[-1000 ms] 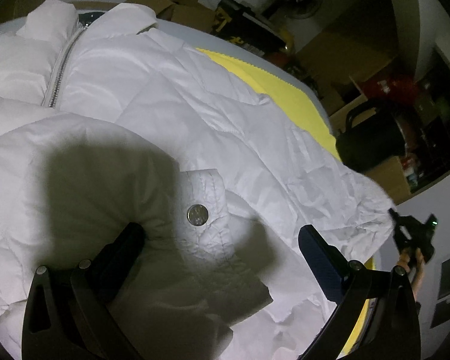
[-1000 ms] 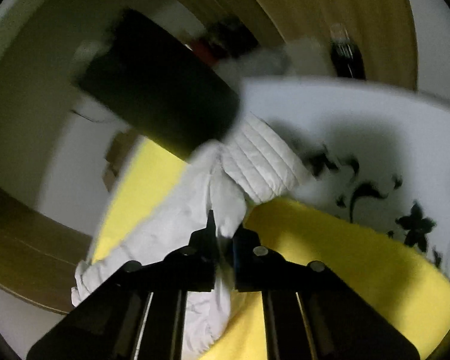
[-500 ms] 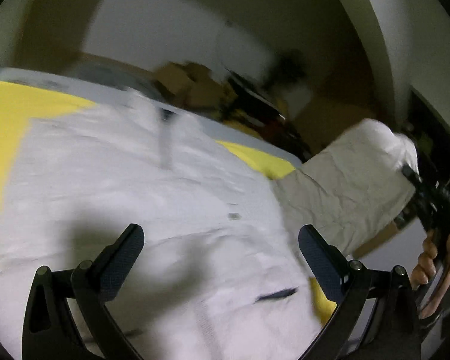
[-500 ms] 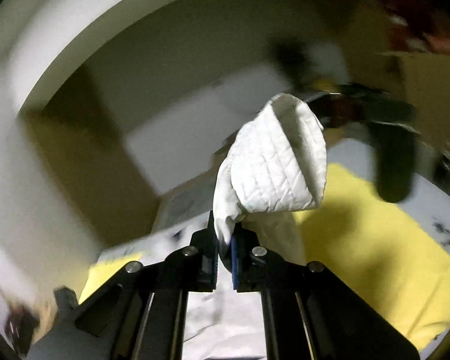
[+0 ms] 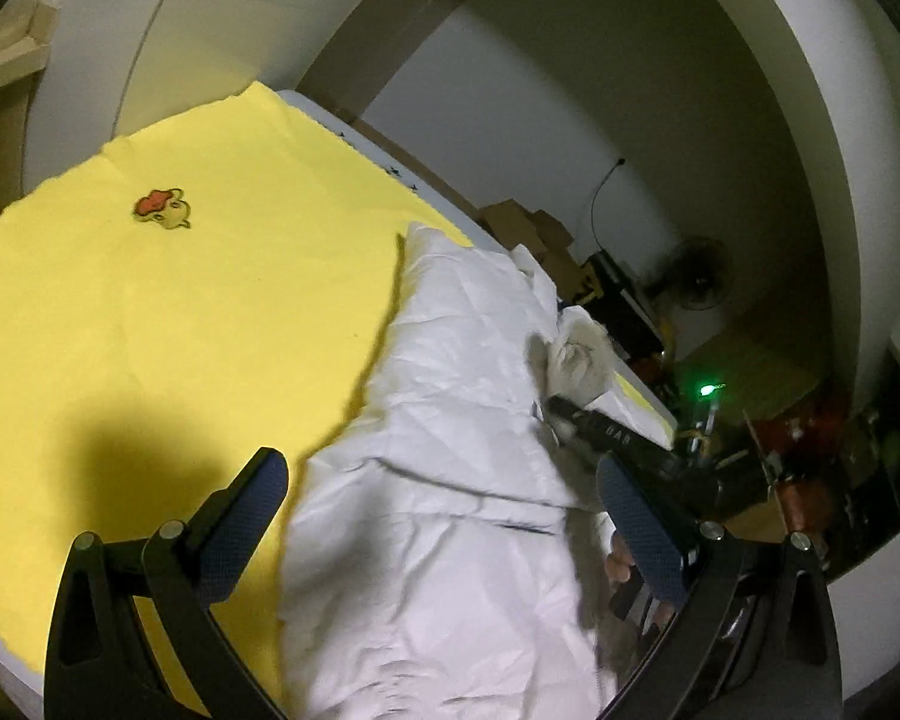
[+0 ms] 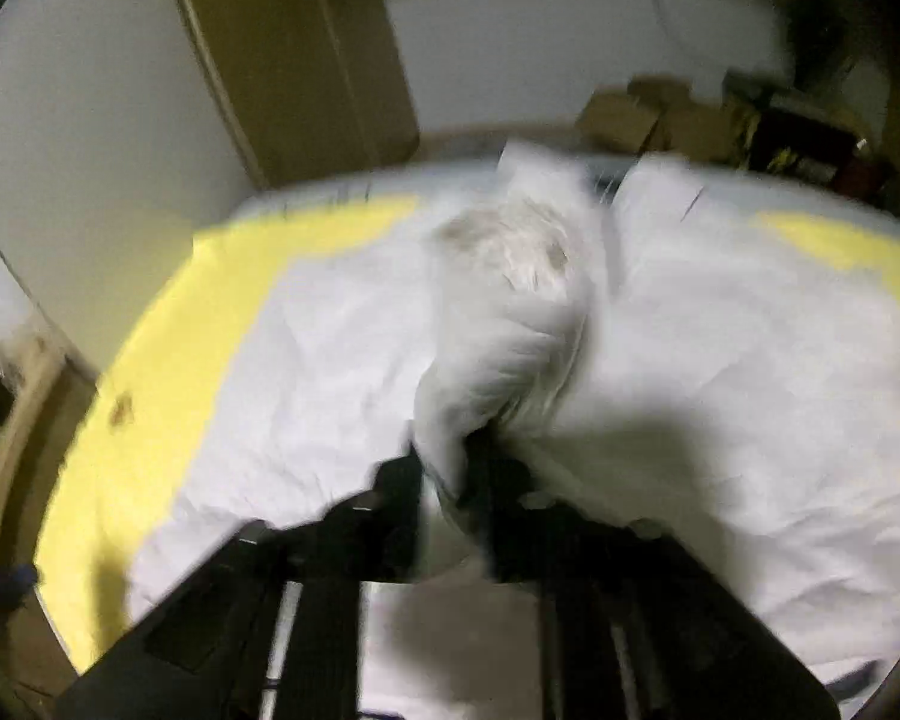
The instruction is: Fold large clothes
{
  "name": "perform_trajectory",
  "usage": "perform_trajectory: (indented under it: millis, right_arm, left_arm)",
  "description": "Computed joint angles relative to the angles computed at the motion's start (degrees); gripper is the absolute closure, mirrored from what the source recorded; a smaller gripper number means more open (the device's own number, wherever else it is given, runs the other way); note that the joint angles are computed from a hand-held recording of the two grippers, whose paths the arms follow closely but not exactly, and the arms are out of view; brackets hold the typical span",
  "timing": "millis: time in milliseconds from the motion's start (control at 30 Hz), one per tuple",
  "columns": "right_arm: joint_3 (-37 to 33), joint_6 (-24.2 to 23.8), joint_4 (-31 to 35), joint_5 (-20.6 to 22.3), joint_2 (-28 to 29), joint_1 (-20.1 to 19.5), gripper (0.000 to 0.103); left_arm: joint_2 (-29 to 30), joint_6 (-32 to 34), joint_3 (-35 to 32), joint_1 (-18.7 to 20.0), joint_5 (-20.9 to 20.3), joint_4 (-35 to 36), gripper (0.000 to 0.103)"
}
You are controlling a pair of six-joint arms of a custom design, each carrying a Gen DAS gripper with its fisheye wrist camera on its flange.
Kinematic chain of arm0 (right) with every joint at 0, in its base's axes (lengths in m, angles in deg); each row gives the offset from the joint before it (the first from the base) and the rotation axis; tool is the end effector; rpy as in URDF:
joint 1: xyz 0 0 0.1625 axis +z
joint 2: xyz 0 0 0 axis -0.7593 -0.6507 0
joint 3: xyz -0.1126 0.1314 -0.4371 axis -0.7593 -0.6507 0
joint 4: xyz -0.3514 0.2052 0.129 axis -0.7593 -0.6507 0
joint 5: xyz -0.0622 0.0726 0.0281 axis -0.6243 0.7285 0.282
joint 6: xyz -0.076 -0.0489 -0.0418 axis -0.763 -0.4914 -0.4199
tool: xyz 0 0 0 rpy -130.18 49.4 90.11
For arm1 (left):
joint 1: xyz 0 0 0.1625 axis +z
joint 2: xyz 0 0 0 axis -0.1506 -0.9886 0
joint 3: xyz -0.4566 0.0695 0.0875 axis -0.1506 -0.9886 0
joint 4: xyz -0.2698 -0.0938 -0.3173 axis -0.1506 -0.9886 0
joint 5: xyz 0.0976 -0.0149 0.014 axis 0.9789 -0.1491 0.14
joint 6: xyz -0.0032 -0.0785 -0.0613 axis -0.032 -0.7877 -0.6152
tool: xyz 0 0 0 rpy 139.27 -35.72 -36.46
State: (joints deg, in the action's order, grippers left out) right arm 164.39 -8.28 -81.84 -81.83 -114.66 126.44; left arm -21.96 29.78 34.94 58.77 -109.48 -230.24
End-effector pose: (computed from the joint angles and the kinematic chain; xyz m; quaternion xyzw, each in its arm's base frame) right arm -0.0813 -0.8115 0.3040 0.0187 -0.9029 0.3415 0.2605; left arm -0.3240 -0.6461 0.0168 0.1019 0.9499 -0.2953 0.0069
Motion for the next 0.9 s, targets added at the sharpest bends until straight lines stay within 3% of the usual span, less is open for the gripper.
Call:
perform_trajectory:
  millis: [33,100,167,267,300,333,433,500,567,667,700,833,900]
  right_arm:
    - [0.32,1.04,1.96,1.2,-0.4,-0.31,0.049]
    - [3.25,1.62,1.24,6.14,-3.21,-1.19,0.049]
    - [6.33,1.3,-4.54,10.07,-6.02,-1.6,0.049]
    - [5.93,1.93,-11.67,9.88,-6.88,-1.67,0.051]
    - [4.4,2.32,-11.38,8.64,-6.27,-1.41,0.057]
    - [2.54,2.68,-9.67,7.91,-5.35,-1.31,0.07]
    - [-5.38,3.41,0.39,6.78,-0.68,-1.38,0.086]
    - [-9.83,2.8,7.4,1.99,3.04,-1.04,0.086]
    - [-9.99,3.85,12.94,-1.47,3.95,-0.71,0.086]
    - [-5.4,2.97,11.98,1.72,0.49,-1.63,0.085]
    - [-2.29,3.86,11.38,5.44,-2.47,-2.35,0.077]
    - [12.67,2.32,0.86,16.07,-16.09,-5.19,0.026]
    - [20.31,0.58,-4.1,21.52,-23.64,-7.81,0.021]
  left_arm:
    - [-0.35,1.1,0.6,0.06,0.85,-0.57,0.0]
    - [-0.29,3.53,0.88,0.07,2.87,-1.81,0.0]
    - [-0.14,4.62,1.26,-0.06,4.0,-3.14,0.0]
    - [0.51,4.98,0.5,0.14,4.34,-3.49,0.0]
    - [0.66,4.66,0.14,0.22,3.78,-3.08,0.0]
    - [0.79,4.21,-0.18,0.21,3.34,-2.41,0.0]
    - [1.06,4.33,-0.38,-0.31,3.04,-1.66,0.0]
    - [1.01,4.42,-0.1,-0.67,3.25,-1.01,0.0]
    - [0.69,3.78,0.25,-0.74,3.13,0.32,0.0]
    - [-0.66,3.43,1.84,-0.51,2.26,1.48,0.0]
    - [-1.15,3.59,2.4,-0.52,2.44,1.89,0.0]
    - [-4.16,3.88,6.05,-1.12,5.15,5.77,0.0]
    - [-5.24,3.65,7.61,-1.84,7.87,9.28,0.0]
